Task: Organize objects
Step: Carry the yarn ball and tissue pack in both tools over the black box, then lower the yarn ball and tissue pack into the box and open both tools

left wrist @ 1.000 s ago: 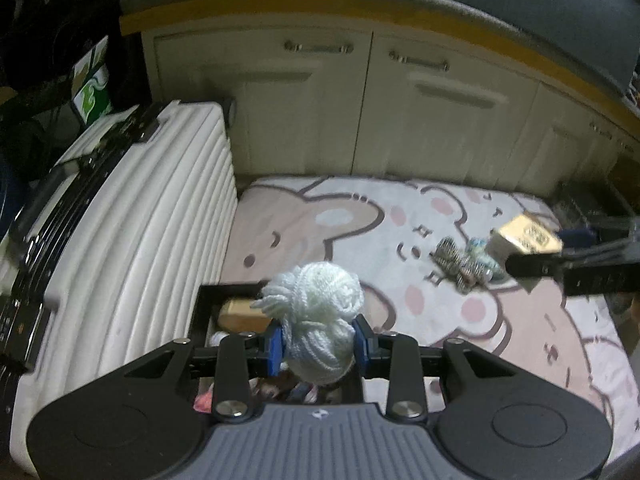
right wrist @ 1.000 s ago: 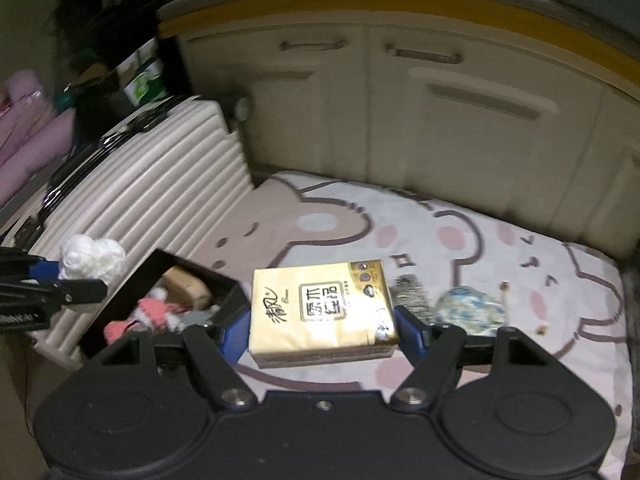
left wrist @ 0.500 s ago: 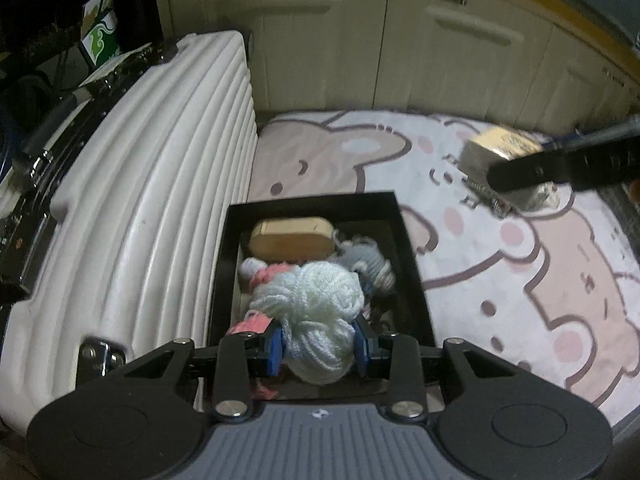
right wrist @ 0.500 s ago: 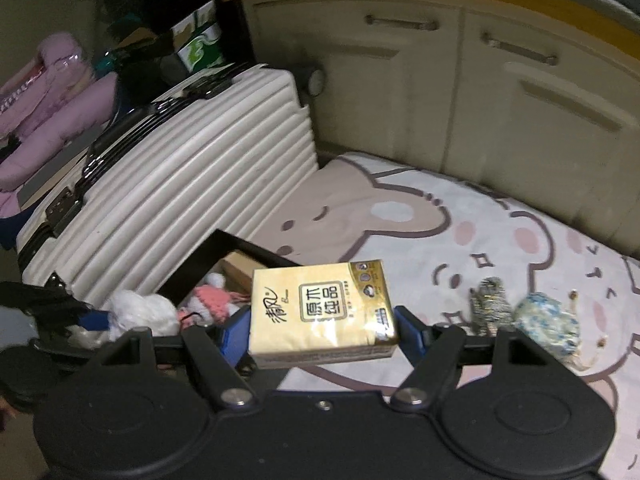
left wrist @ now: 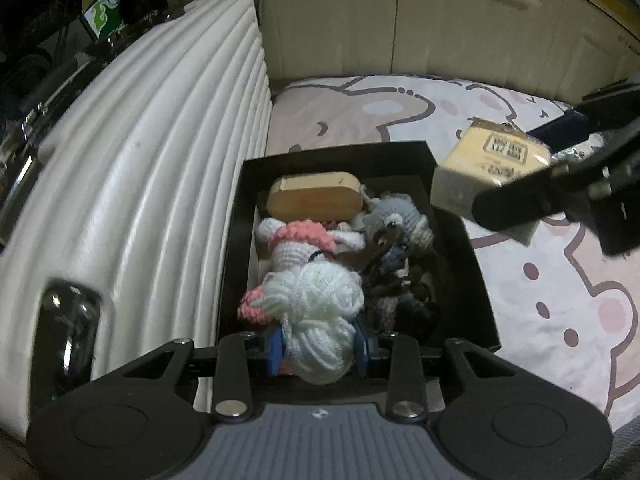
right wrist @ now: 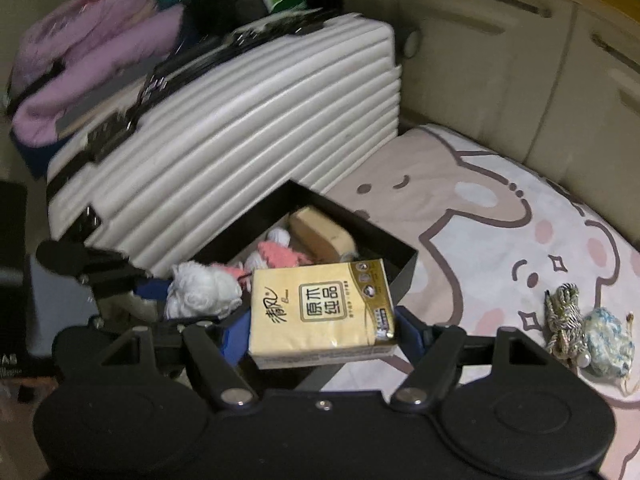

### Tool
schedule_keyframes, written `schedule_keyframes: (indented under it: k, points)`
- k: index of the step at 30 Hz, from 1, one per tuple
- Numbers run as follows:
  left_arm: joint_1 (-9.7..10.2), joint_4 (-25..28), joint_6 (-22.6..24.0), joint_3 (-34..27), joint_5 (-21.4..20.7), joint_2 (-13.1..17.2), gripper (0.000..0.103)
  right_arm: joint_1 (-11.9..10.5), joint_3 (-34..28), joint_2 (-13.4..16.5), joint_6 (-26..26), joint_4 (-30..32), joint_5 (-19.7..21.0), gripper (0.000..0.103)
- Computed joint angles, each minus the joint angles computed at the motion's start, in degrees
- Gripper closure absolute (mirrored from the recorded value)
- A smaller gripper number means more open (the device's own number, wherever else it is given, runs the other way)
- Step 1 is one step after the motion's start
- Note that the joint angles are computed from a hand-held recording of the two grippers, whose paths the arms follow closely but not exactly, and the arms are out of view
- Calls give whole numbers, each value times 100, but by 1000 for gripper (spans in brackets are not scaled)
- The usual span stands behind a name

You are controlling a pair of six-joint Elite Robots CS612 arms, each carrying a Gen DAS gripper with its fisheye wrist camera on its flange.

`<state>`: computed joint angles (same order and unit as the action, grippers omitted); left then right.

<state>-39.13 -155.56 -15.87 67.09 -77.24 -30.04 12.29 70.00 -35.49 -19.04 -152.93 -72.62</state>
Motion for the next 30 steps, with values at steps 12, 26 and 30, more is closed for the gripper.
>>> schedule_keyframes:
  k: [12,26,30]
  points:
    - [22,-735,-173,482,-241,-251,45,83,-117,135,-1523,279,-44,28]
    - [70,-838,-135,504,-628,-306,74,10,-434,274,-2408,882,432,15]
    - [73,-691,-148,418,-617,-279,80,-23,-431,255,-2201,863,406,26]
